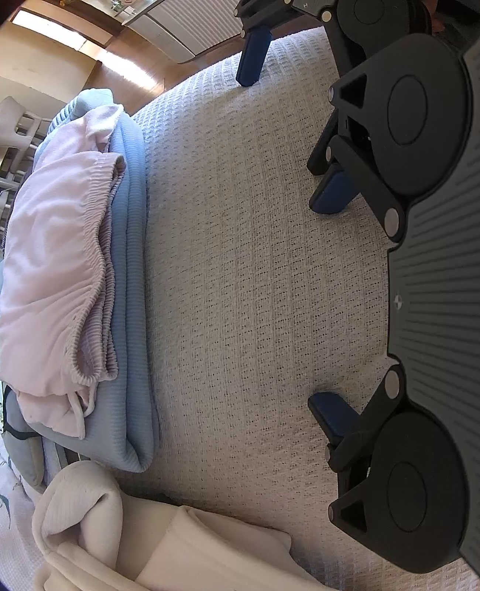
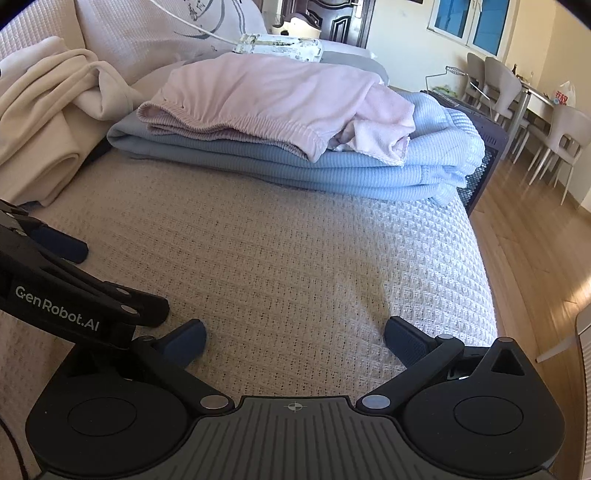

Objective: Fold clothes

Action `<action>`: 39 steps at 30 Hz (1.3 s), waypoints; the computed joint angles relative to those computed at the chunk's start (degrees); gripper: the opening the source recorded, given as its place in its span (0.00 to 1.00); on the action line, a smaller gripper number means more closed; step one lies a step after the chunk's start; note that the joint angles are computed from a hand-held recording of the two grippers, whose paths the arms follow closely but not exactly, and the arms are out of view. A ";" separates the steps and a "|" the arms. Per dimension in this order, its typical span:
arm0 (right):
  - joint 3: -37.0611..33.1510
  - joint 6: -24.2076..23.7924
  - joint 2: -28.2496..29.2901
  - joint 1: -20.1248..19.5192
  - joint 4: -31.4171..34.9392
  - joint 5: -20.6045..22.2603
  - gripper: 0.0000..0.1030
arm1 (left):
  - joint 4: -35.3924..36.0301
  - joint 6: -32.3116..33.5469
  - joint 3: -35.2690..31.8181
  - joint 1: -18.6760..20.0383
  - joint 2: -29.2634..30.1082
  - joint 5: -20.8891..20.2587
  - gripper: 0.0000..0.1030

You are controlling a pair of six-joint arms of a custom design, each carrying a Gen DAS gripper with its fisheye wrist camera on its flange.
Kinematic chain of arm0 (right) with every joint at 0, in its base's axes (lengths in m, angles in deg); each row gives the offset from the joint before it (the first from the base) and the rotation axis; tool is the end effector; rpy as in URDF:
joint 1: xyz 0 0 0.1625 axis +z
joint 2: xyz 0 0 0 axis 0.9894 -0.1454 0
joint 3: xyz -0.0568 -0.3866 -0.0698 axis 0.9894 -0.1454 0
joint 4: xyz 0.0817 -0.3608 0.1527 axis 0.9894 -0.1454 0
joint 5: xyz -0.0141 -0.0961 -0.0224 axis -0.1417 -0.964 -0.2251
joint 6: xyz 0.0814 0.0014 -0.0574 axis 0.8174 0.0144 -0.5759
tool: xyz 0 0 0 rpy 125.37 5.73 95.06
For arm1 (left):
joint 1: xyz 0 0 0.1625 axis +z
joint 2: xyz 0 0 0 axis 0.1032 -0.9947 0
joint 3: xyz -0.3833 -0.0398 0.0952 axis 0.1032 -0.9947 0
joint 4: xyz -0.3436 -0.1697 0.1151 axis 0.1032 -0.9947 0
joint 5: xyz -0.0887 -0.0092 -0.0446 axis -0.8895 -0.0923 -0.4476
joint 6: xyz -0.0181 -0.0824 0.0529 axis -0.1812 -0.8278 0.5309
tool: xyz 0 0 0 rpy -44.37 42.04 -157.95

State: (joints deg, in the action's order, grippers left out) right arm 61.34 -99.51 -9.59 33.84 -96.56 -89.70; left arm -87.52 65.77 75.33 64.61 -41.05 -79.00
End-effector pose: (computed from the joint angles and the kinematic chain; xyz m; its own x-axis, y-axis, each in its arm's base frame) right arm 0.4365 -0.7421 -0.0336 -0.5322 -0.4707 0.7037 -0.7726 0.6098 -0.1764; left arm -0.0414 -0.7375 0.3647 -0.7666 -0.1431 -0.6260 0.2462 0.8349 -0.4923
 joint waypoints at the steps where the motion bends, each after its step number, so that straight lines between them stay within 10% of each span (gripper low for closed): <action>1: -0.13 -0.03 0.07 -0.01 0.04 0.02 1.00 | 0.02 -0.05 -0.10 -0.06 0.10 0.03 1.00; 39: 0.42 -0.64 0.03 -0.04 -0.81 -0.04 1.00 | -2.32 -0.21 2.00 -0.47 -0.28 0.56 1.00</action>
State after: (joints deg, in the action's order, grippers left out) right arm 61.76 -100.16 -9.56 33.81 -97.38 -89.75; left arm -89.84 65.56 77.33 64.14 -41.32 -78.43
